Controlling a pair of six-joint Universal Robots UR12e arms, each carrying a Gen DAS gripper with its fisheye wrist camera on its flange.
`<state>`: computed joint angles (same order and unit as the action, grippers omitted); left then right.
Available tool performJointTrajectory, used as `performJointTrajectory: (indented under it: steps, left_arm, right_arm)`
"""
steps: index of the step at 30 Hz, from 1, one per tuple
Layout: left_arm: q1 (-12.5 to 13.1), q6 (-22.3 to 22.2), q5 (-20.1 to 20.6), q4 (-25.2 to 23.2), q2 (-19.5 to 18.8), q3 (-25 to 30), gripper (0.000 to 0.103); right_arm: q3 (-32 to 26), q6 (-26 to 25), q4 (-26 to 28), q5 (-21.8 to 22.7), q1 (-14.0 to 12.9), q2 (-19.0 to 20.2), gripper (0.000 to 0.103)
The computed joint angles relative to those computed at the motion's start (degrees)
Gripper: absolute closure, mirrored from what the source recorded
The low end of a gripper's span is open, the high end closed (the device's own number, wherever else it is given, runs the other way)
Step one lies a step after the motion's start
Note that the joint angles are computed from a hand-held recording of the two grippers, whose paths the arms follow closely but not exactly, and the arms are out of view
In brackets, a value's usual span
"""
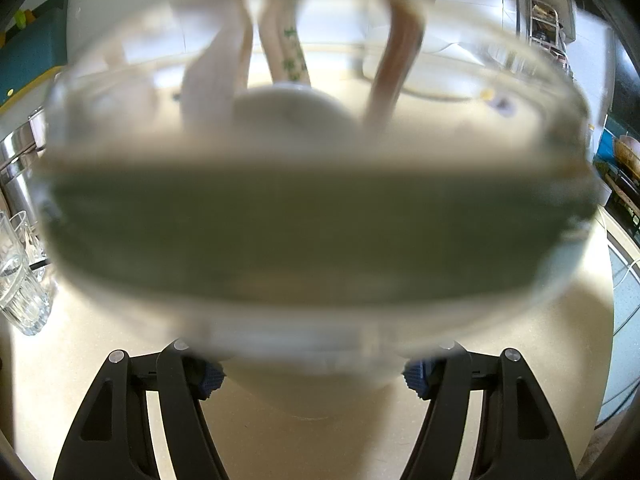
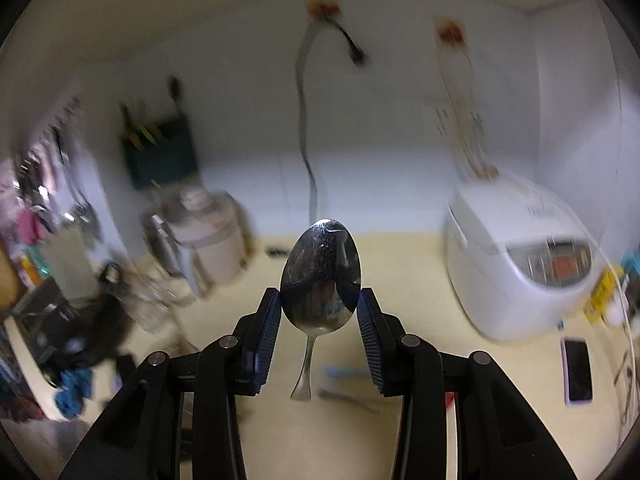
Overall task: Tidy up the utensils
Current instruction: 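Lift the steel spoon with the right gripper and carry it over the jar, then open the right gripper to drop the steel spoon into the jar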
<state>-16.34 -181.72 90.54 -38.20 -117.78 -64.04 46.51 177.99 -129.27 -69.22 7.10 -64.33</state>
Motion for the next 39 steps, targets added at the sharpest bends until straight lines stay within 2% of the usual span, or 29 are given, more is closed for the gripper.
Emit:
performJointTrajectory:
  steps: [6,9,20,27,31,35,37,39]
  left_arm:
    - [0.0,0.0,0.0,0.0,0.0,0.0,0.031]
    - [0.0,0.0,0.0,0.0,0.0,0.0,0.031]
    - [0.0,0.0,0.0,0.0,0.0,0.0,0.031]
    - [0.1,0.0,0.0,0.0,0.0,0.0,0.031]
    - [0.0,0.1,0.0,-0.1,0.1,-0.1,0.031]
    - [0.0,0.2,0.2,-0.1,0.1,-0.1,0.031]
    - [0.0,0.2,0.2,-0.1,0.1,-0.2,0.031]
    - [0.0,0.2,0.1,-0.1,0.1,-0.2,0.031]
  right_arm:
    - [-5.6,4.2,-1.5,11.4,-0.5,1.6,0.064]
    - [-8.7,4.9,-0.2,16.1,-0.2,3.4,0.063]
    - [-8.4,-8.1,13.0,12.5,4.4,6.0,0.063]
    - [-9.8,-12.6,20.1,12.0,5.3,7.4,0.063]
    - [-8.9,-11.9,17.9,11.6,4.9,6.5,0.062]
    - [-7.2,-6.9,13.7,12.2,2.9,5.2,0.061]
    - [-6.0,-4.1,12.1,10.3,1.6,4.5,0.061]
    - [-4.5,-1.2,11.5,6.1,0.1,3.9,0.061]
